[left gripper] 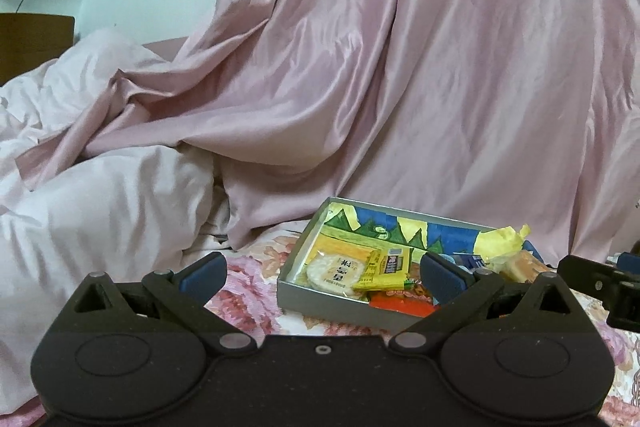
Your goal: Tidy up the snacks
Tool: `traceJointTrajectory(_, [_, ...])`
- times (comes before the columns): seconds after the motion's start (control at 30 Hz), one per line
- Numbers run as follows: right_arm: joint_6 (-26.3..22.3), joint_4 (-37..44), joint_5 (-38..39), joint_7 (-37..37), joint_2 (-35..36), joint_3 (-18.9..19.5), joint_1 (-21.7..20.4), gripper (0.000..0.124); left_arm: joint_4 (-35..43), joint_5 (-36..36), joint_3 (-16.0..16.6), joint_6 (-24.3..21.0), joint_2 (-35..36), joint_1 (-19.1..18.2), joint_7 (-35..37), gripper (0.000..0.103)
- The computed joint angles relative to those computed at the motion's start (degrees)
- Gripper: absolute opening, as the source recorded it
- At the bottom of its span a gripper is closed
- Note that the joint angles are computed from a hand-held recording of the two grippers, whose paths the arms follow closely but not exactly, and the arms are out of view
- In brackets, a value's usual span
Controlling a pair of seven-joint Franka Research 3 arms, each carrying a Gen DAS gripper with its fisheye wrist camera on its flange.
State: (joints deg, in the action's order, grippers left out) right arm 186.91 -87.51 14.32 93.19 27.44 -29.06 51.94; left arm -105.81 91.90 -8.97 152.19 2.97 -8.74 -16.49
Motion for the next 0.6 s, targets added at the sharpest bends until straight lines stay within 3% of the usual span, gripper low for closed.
traceJointTrajectory(0.2, [1.08,-4.78,0.81,-1.01,-3.07,-2.87,4.04,0.103,-4.41,1.07,-0.91,-0.75,-3.54,-0.06,-0.67,0.102])
traceJointTrajectory(0.6, [3.55,-14.44,9.15,-8.33,-8.56,-12.40,17.06,0.103,-11.76,2.25,-3.45,-1.79,-10.12,0.83,-1.83,0.102])
